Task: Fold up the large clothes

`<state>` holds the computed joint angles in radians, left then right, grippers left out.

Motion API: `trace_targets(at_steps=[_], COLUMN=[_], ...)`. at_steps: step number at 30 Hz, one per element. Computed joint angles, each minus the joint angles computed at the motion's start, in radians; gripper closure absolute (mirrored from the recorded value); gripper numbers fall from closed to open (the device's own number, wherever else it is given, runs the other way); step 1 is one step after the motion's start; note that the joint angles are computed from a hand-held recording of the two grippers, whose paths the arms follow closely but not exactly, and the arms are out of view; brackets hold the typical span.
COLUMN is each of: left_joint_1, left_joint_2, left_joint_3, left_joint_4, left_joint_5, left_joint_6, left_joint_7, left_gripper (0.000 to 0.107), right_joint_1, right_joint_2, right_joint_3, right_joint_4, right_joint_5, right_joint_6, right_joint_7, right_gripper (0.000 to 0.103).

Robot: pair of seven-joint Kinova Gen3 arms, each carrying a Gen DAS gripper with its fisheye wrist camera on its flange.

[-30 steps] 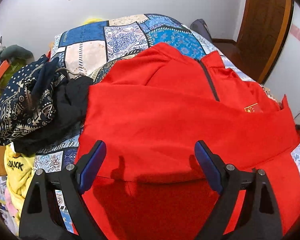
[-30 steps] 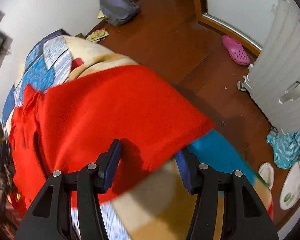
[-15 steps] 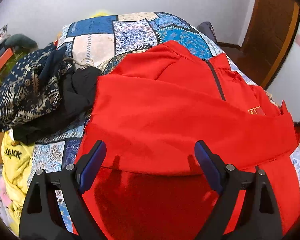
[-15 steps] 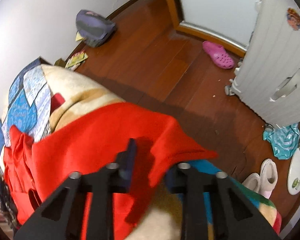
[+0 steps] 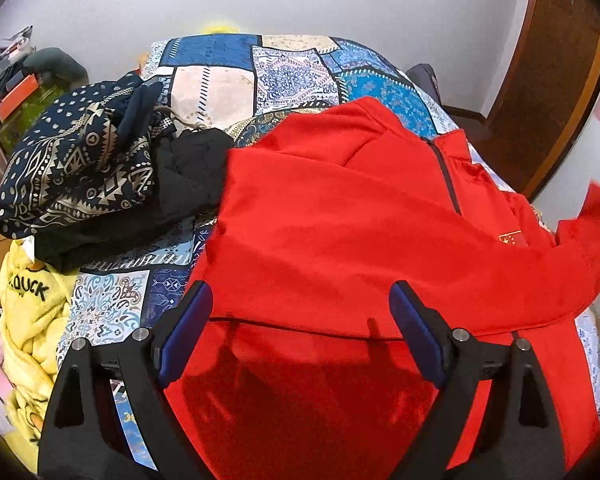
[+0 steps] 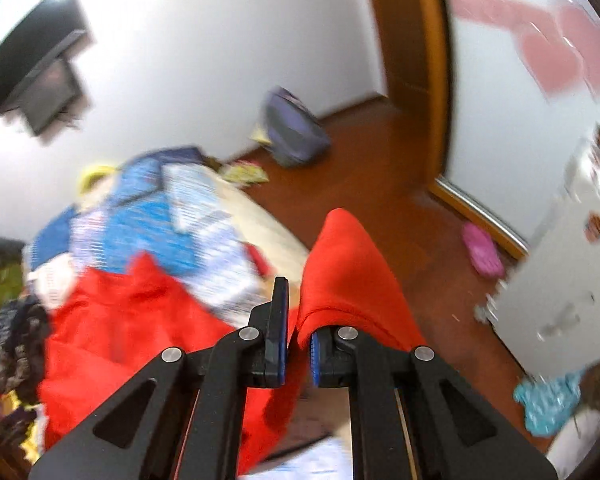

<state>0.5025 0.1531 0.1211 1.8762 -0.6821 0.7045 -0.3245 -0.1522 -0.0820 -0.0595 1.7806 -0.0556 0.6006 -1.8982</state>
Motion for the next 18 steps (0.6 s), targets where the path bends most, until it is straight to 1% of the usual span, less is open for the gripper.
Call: trace_targets(at_steps=[3, 7, 10, 11, 12, 13, 15, 18], left_joint_1=[0.002, -0.001, -0.014, -0.02, -0.025, -0.03, -0.041, -0.059], left_joint_2=[-0.022, -0.056, -0.083, -0.091, -0.097, -0.106, -0.115, -0.127], left_joint_3=[0.0, 0.012, 0.028, 0.034, 0.04, 0.046, 0.058, 0.069], left_joint_4=[0.022, 0.052, 0.077, 0.085, 0.091, 0.101, 0.113, 0.13], left_joint_5=[-0.021, -0.063, -0.085, -0.091, -0.096, -0.1, -0.102, -0.088], left_joint_6=[-0.007, 0.002, 0.005, 0.005, 0.007, 0.01, 0.015, 0.012], left_joint_7=[0.021, 0.055, 0.078, 0.084, 0.091, 0.097, 0.104, 0.097], left_gripper=[0.018, 0.018, 0.018, 0.018, 0.018, 0.018, 0.018, 0.018], right_joint_1=[-0.047, -0.118, -0.164, -0.168, -0.191, -0.216, -0.246, -0.307], right_joint_2=[-0.016, 0.018, 0.083, 0.111, 0.15, 0.175, 0.255, 0.36], right_joint_3=[-0.026, -0.057, -0.081, -0.095, -0.104, -0.104, -0.135, -0.146], right_joint_4=[-0.043, -0.108, -0.153, -0.161, -0.178, -0.186, -0.211, -0.246], right_joint_5=[-0.039, -0.101, -0.171, -0.196, -0.205, -0.201, -0.18, -0.136], right_joint_6=[0.005, 0.04, 0.094, 0.114, 0.147, 0.168, 0.23, 0.318], right_joint_7=[0.064, 0.155, 0.238, 0.27, 0.287, 0.287, 0.287, 0.269], right_gripper=[0.095, 0.095, 0.095, 0.095, 0.095, 0.095, 0.095, 0.095])
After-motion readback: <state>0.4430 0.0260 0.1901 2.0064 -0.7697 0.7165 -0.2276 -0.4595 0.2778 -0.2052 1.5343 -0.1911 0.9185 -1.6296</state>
